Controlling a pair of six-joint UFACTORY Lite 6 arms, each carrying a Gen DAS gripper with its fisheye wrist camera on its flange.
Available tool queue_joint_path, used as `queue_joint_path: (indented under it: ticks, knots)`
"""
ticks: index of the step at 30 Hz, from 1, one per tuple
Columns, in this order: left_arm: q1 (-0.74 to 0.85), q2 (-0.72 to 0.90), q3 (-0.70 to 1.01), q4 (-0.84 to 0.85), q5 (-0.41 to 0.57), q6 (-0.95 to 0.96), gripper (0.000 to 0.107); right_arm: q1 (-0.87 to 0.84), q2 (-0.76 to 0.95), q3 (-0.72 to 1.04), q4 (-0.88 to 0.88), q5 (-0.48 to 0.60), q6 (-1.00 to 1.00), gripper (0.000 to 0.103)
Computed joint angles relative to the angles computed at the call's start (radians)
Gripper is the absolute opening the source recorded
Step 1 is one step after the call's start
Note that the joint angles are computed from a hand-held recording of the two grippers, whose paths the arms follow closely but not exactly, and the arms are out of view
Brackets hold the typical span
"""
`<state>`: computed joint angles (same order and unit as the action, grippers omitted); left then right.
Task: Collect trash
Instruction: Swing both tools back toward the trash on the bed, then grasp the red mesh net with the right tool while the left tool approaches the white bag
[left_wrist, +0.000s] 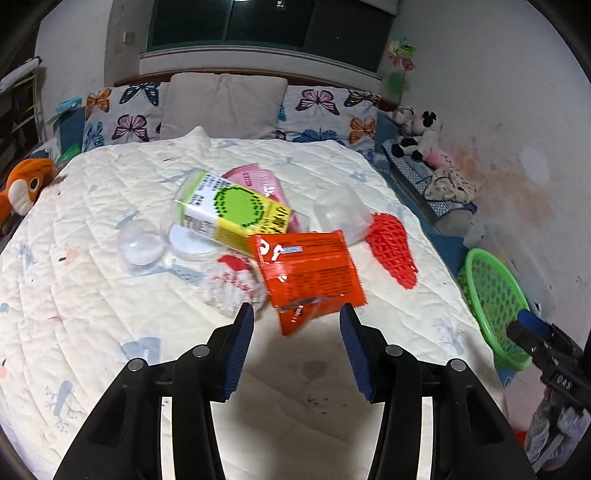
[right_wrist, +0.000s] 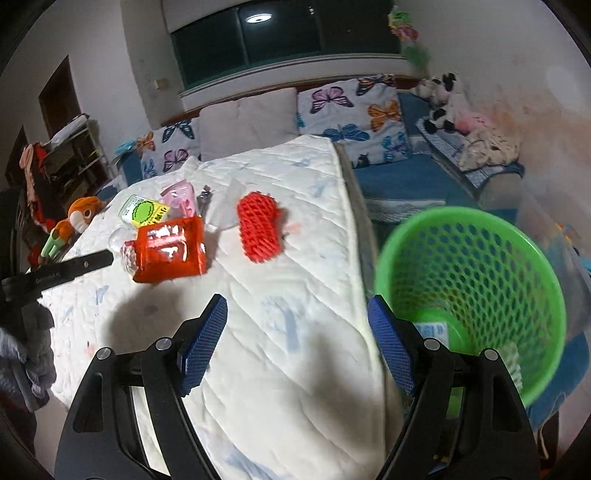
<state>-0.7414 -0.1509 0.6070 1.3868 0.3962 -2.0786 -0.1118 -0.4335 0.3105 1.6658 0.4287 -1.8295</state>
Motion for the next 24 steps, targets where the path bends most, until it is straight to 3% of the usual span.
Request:
queue_joint_path:
  ticks: [11, 17, 24]
  knots:
    - [0.149, 0.077, 0.011, 0.204, -0.119, -0.111, 0.047, 0.283, 0.497, 0.382, 0.45, -0.117, -0.325, 0.075]
    - [0.236, 0.113, 0.025, 0.444, -0.193, -0.289, 0.047, 0.336, 0.73, 0.594, 0.502, -0.16, -0.35, 0.07]
    - [0.302, 0.175, 0.053, 0.739, -0.219, -0.531, 0.048, 0.344, 0.879, 0.75, 0.388, -0.187, -0.228, 0.062]
